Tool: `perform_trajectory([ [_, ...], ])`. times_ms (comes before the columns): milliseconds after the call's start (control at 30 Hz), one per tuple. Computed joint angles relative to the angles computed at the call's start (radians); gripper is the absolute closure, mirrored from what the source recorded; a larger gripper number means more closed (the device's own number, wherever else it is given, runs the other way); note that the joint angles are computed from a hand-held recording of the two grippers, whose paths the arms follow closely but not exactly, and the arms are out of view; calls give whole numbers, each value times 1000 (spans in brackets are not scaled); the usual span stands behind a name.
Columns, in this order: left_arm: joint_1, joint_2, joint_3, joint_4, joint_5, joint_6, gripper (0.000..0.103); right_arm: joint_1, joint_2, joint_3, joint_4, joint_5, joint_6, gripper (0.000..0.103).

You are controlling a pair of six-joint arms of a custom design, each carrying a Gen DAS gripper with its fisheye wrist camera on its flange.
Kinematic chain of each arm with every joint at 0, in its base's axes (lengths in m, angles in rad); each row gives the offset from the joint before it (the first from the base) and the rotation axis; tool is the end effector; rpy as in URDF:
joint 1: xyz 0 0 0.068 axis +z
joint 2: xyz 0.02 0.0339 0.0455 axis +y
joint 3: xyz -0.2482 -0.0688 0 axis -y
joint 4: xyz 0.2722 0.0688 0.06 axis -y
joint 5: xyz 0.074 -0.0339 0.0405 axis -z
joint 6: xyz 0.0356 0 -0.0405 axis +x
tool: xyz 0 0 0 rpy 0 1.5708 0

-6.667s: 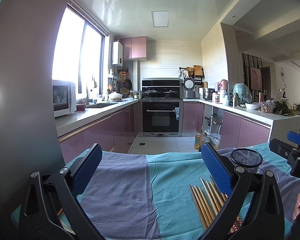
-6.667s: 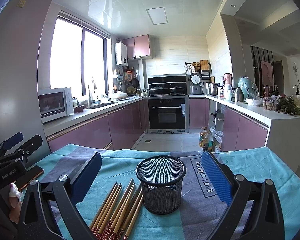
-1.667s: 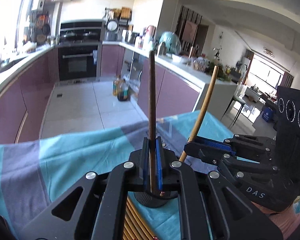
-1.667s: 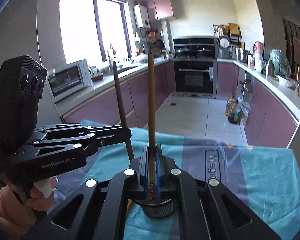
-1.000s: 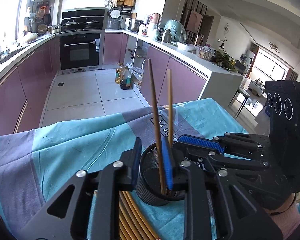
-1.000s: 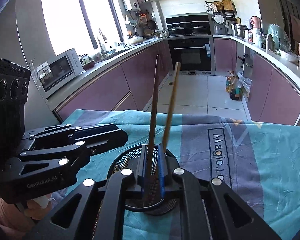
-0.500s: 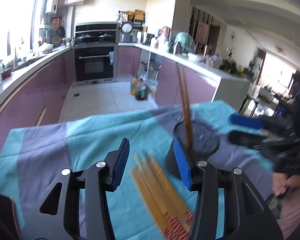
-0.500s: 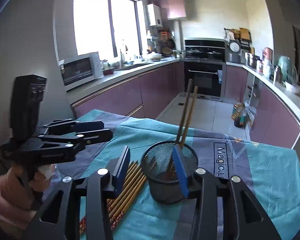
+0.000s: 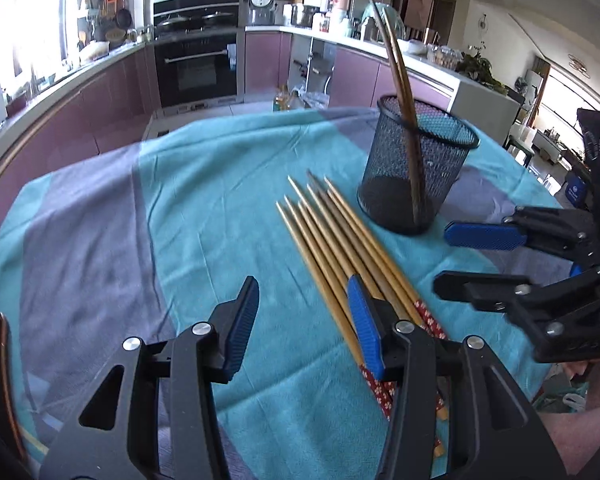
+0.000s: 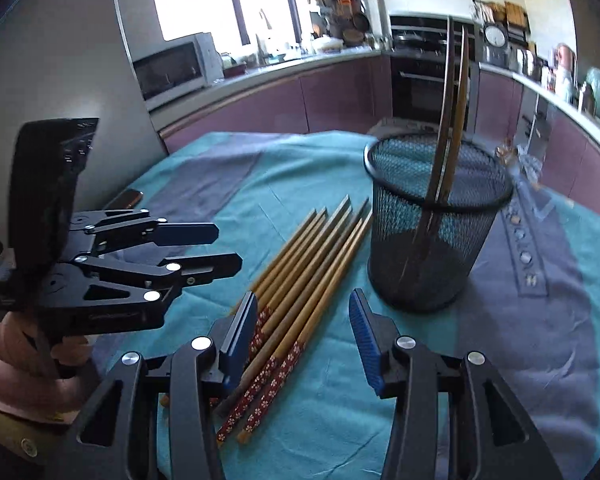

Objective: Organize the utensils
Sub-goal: 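Withdraw both open tools from the cup back toward the chopstick bundle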

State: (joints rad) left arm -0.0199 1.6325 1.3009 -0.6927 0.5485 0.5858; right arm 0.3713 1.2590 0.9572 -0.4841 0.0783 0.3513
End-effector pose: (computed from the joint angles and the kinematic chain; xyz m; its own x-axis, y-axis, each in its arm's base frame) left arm 0.3660 -0.0259 0.2402 -0.5526 0.4829 -0.6793 0.7121 0.6970 -0.0839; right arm 0.2796 0.1059 0.2487 -0.7257 0.0856 -0.6826 -0.0644 0.9794 0.1912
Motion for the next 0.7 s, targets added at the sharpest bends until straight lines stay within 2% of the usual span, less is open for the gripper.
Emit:
perform_trajectory([
  [200, -8, 10, -25, 3, -11, 13, 57, 7, 34, -12, 1, 24, 55, 64],
  [700, -52, 22, -54, 31, -57, -22, 58, 23, 92, 5, 4, 63, 79, 66],
])
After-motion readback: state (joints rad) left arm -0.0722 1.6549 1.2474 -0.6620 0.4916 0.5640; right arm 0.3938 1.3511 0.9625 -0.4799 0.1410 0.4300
